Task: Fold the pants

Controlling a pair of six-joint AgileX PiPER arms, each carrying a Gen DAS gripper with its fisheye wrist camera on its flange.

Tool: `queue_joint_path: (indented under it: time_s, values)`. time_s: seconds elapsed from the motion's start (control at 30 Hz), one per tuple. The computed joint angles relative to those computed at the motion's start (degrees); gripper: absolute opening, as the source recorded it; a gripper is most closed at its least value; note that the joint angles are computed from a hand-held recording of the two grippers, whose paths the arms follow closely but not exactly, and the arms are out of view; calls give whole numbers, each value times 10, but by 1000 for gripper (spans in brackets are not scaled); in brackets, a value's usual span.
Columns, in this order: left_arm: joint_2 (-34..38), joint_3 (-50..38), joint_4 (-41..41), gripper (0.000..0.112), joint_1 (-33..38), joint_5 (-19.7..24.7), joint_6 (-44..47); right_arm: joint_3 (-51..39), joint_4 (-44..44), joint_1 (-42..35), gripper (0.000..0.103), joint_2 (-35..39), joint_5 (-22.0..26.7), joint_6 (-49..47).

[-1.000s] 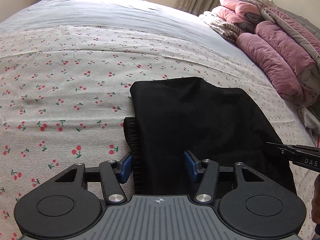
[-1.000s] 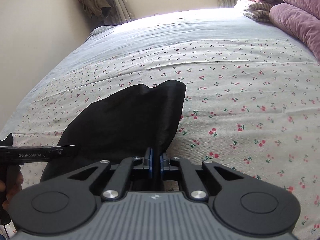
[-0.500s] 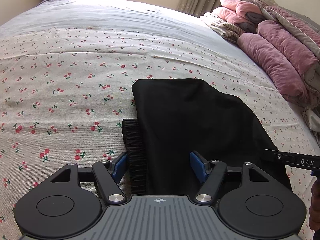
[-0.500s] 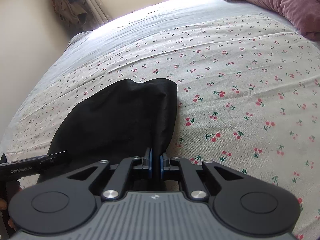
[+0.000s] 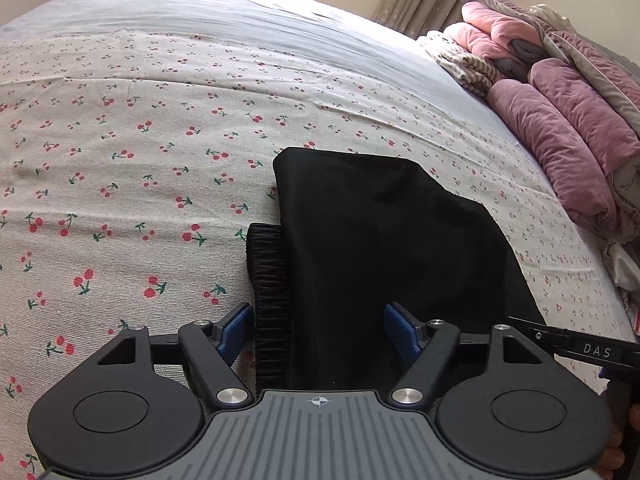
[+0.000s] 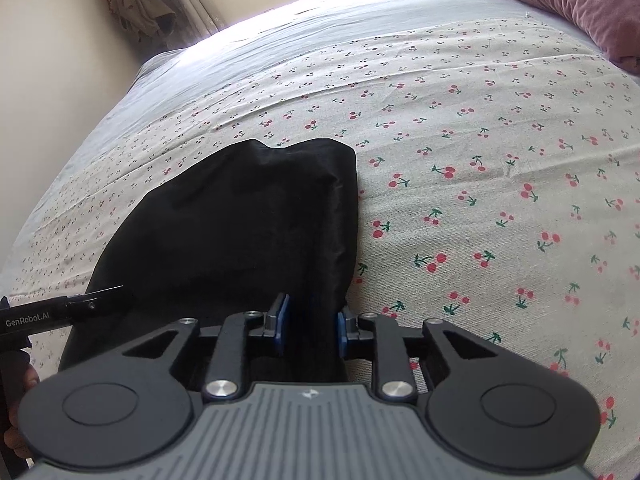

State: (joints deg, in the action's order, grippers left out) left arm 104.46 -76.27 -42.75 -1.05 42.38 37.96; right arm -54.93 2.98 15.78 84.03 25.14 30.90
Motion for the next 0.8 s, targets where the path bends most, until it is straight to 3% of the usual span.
queue_joint_path:
  time_s: [0.1, 0.17, 0.23, 0.33, 0.5, 0.57, 0.67, 0.73, 0.8]
  values:
    - [-12, 26, -5, 74, -18, -38, 20, 8, 61, -14, 8, 7, -20, -44]
    - [-18, 37, -18, 61, -22, -57, 33, 1, 22, -3, 3, 15, -25, -11]
    - [-14, 32, -74, 35, -4, -40, 71, -7, -52, 17, 0, 19, -25, 52]
    - [-9, 20, -136, 18, 19, -8, 108, -14, -125, 34, 0, 21, -37, 117]
    - [-9, 6, -174, 17, 20, -20, 143, -9, -170, 30, 0, 14, -87, 167]
    - [9, -15, -157, 18, 21, -9, 119, -10, -143, 21, 0, 15, -102, 145]
    - [29, -27, -106, 25, 9, -28, 81, -22, -135, 17, 0, 38, -94, 131]
    - [37, -38, -99, 29, 13, -17, 72, -34, -156, 19, 11, 63, -70, 144]
    - [40, -52, -89, 31, 20, 0, 54, -31, -186, 22, 14, 68, -70, 175]
